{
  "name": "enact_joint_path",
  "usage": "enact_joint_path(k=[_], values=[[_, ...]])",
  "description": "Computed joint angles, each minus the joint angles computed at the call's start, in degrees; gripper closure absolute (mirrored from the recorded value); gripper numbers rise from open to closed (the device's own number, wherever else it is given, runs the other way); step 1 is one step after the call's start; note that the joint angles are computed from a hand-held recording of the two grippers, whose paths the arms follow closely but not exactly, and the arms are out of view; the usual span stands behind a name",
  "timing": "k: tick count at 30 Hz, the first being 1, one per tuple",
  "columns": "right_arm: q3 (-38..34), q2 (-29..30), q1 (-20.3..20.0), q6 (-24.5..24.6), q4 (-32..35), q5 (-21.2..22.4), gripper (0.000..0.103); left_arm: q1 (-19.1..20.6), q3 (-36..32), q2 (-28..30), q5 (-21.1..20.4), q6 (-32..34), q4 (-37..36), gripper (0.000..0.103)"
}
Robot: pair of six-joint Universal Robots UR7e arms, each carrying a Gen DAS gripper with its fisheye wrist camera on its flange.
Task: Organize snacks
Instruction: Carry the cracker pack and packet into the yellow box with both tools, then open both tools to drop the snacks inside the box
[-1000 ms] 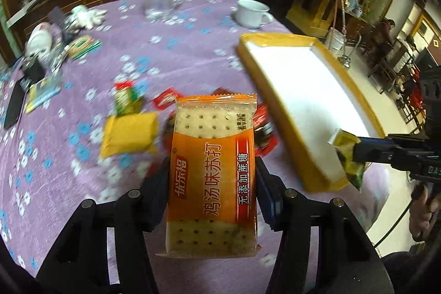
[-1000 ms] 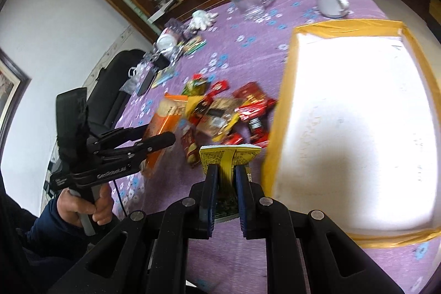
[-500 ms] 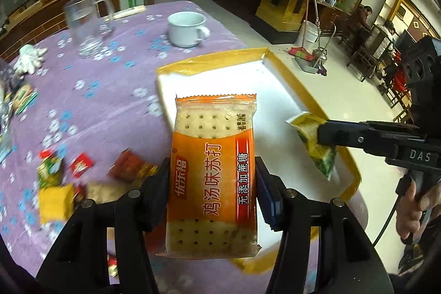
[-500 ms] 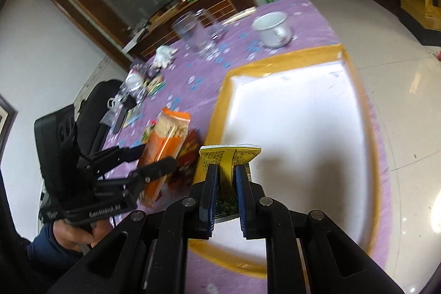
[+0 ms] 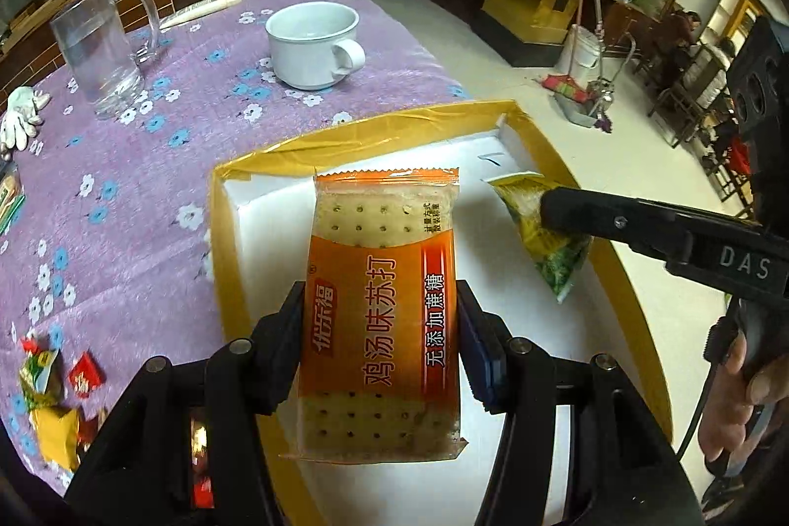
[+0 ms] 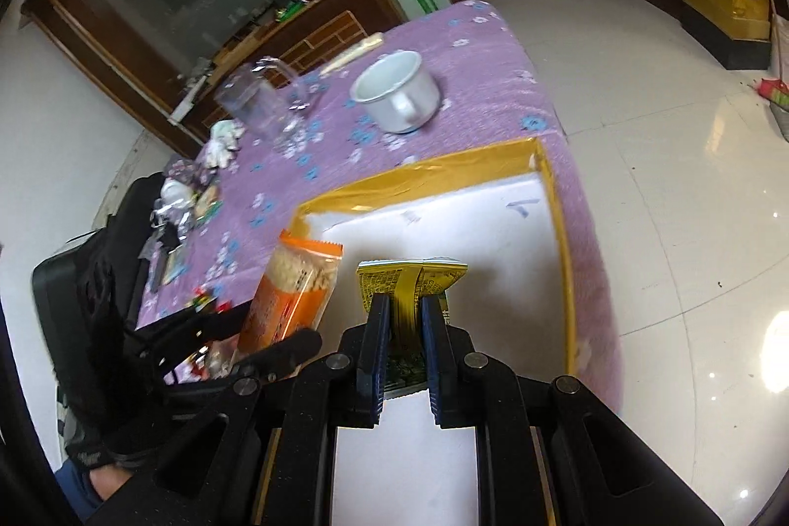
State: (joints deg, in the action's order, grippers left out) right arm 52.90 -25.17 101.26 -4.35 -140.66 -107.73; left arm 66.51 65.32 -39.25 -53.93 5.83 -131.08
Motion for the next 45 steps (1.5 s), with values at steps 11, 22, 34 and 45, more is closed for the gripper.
enact_joint_path(k=[11, 22, 34, 45], values=[[-14.93, 8.53, -1.27, -0.84, 7.08, -1.61, 0.089, 0.97, -6.63, 4.90, 1.67, -2.56, 4.09, 0.049], [-18.43, 11.11, -1.03, -2.33, 9.38, -3.25, 0.089, 1.36, -6.93, 5.51, 2.28, -5.16, 6.46, 0.049], [-15.06, 9.38, -0.71, -3.68, 7.45, -3.55, 0.085, 0.74, -6.15, 4.63, 3.32, -7.03, 6.96, 0.047], [2.33, -0.25, 0.53, -2.36, -1.12, 4.41, 0.085, -2.34, 12.16, -8.48, 5.12, -8.91, -5.26, 0.047]])
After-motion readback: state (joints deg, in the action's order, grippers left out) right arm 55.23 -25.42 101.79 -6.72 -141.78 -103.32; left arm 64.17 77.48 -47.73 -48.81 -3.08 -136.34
